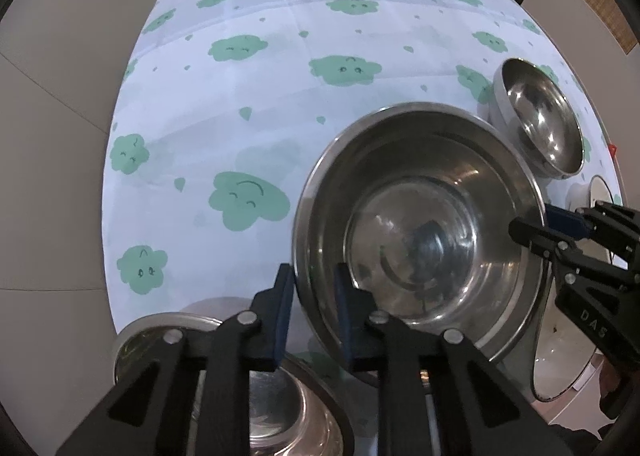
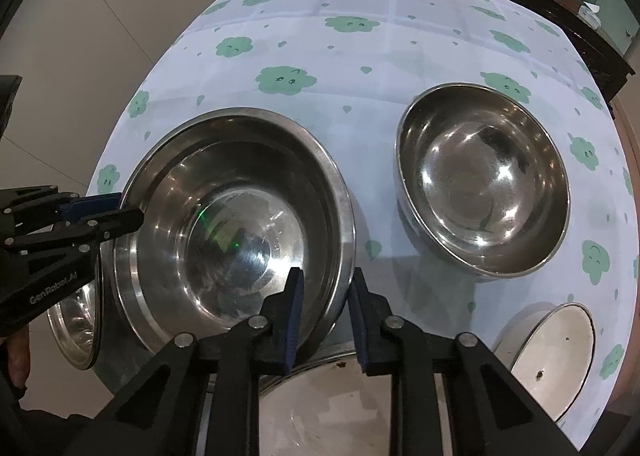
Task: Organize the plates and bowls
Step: 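Close left tool on a steel bowl rim while right tool grips another rim, then lift the gripped large steel bowls with both tools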
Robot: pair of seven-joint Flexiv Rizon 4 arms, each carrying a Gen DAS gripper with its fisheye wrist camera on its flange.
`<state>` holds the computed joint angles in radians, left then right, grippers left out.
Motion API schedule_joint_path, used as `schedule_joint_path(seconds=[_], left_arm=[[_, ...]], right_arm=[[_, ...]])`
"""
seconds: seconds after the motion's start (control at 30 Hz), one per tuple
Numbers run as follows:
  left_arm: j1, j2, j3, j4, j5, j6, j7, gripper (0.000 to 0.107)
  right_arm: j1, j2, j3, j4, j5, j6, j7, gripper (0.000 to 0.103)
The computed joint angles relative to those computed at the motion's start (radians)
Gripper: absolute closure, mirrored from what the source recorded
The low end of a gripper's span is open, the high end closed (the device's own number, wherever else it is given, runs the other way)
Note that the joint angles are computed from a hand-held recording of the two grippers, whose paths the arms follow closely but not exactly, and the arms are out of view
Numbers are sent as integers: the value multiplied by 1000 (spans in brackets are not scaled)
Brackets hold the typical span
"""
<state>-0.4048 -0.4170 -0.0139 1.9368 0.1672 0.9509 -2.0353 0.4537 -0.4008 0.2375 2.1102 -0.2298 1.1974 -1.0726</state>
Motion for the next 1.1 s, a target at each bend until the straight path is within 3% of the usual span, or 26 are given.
schedule_joint_path(seconds=[0.17, 1.1], left_arm=[[-5, -2, 7, -6, 15, -8, -11, 95], [1, 47, 6, 13, 52, -4, -43, 97]], right_arm=[[-1, 2, -3, 4, 2, 9, 6, 85], [11, 24, -14, 21, -34, 47, 68, 85]])
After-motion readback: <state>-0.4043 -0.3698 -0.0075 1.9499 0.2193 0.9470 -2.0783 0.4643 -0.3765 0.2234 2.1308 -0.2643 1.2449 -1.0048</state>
